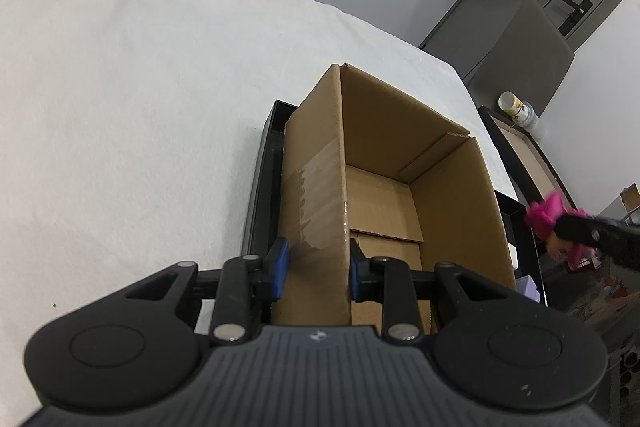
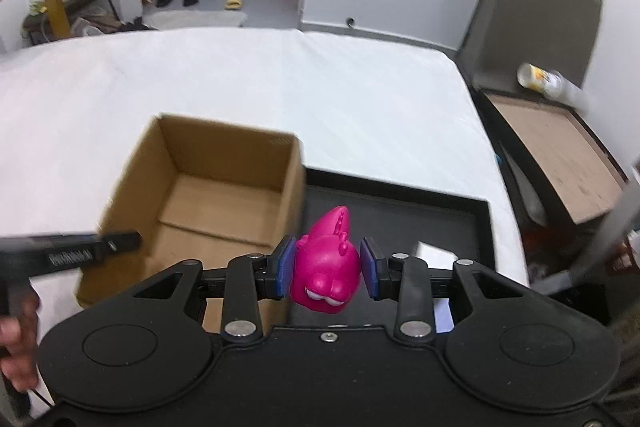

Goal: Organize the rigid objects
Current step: 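Lift the magenta figurine with the right gripper and carry it over the box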

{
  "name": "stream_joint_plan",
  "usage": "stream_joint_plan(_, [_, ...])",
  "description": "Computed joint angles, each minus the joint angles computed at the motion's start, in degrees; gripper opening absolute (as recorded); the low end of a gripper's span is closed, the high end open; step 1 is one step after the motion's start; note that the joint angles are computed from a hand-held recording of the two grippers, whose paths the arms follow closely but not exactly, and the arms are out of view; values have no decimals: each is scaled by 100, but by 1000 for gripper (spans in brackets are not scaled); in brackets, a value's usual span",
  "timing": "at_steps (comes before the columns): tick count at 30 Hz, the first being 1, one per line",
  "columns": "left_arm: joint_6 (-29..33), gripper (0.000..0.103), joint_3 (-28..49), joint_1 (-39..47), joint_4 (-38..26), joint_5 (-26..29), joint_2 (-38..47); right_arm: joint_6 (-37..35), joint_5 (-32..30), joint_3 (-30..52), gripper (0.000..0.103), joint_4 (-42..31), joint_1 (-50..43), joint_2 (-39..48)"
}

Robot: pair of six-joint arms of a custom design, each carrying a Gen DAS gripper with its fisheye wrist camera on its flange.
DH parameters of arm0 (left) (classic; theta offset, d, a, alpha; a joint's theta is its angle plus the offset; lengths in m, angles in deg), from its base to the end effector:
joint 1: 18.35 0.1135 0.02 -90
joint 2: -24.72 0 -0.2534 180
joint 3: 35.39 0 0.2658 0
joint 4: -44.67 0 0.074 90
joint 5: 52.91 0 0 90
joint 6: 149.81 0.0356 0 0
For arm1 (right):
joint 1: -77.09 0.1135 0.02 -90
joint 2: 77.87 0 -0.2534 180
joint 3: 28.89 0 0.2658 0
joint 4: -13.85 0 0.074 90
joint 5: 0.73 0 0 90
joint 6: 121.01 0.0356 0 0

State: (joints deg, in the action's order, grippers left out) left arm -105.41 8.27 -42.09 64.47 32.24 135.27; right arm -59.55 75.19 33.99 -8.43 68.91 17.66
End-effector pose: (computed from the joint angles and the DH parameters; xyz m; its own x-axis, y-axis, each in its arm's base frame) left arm 0.2647 -0.1131 0.0261 -0.7180 -0.4619 -0.5206 -0.2352 0.8651 -0.4431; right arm 0.3284 -0.0385 0.1335 -0.7115 -0.3659 -0.5999 -0.3874 0.9165 -0.0996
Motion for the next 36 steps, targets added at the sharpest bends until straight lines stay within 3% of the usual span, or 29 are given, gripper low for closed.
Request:
stream_joint_plan(14, [-77, 29, -59, 18, 179, 107, 71, 594, -330, 106, 35, 705, 783, 674])
stream_joint_plan(36, [-130, 30, -101, 42, 312, 127, 111, 1179, -915, 899, 35, 729, 1134, 1843])
